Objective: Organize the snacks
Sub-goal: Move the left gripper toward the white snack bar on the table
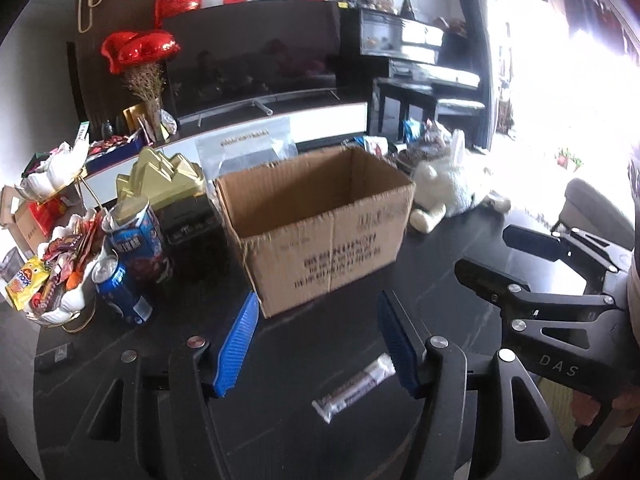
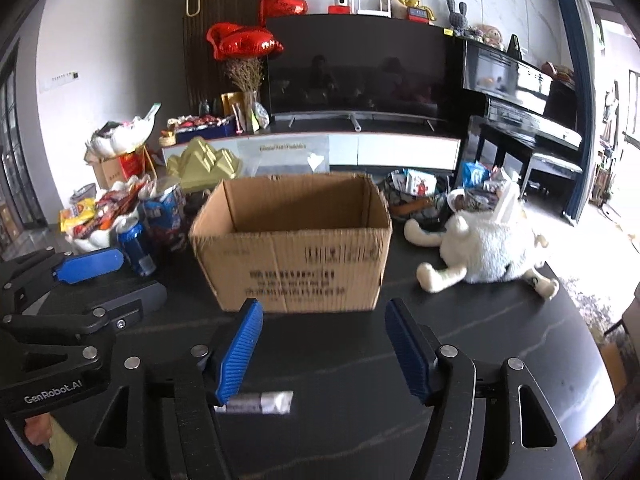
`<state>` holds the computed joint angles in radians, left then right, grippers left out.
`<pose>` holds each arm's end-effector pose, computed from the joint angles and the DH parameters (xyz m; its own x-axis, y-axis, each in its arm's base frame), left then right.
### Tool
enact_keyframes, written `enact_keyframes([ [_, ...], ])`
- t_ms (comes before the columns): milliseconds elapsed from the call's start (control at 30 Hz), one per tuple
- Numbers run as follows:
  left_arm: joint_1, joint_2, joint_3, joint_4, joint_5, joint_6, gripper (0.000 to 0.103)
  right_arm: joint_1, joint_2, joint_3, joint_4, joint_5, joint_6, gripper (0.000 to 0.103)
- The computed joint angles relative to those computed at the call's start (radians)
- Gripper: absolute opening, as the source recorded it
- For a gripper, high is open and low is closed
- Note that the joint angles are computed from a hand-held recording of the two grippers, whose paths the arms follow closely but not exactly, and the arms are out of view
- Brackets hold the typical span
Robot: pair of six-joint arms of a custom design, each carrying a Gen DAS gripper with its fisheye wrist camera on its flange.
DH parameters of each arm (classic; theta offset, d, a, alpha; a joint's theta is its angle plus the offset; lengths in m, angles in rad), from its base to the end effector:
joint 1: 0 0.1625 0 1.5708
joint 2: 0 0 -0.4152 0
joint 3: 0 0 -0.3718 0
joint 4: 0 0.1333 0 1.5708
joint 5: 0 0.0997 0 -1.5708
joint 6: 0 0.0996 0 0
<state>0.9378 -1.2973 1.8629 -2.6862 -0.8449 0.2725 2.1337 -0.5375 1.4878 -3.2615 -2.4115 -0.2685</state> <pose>-0.1646 -0.5614 0.3516 -0.6426 0.3418 -0.6857 0.7033 0.6183 -0.3509 0.4188 -0.5531 0.0908 -0.6979 -0.0989 0.7093 -0.6006 0.6203 -0.5045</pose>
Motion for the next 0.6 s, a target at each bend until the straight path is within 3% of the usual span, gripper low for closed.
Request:
enact_keyframes([
  [600,0.059,-0.005,0.094,0.047,-0.051,0.019,0.061,-0.047,-0.021,0.145,0.114,0.006,0.245,0.067],
])
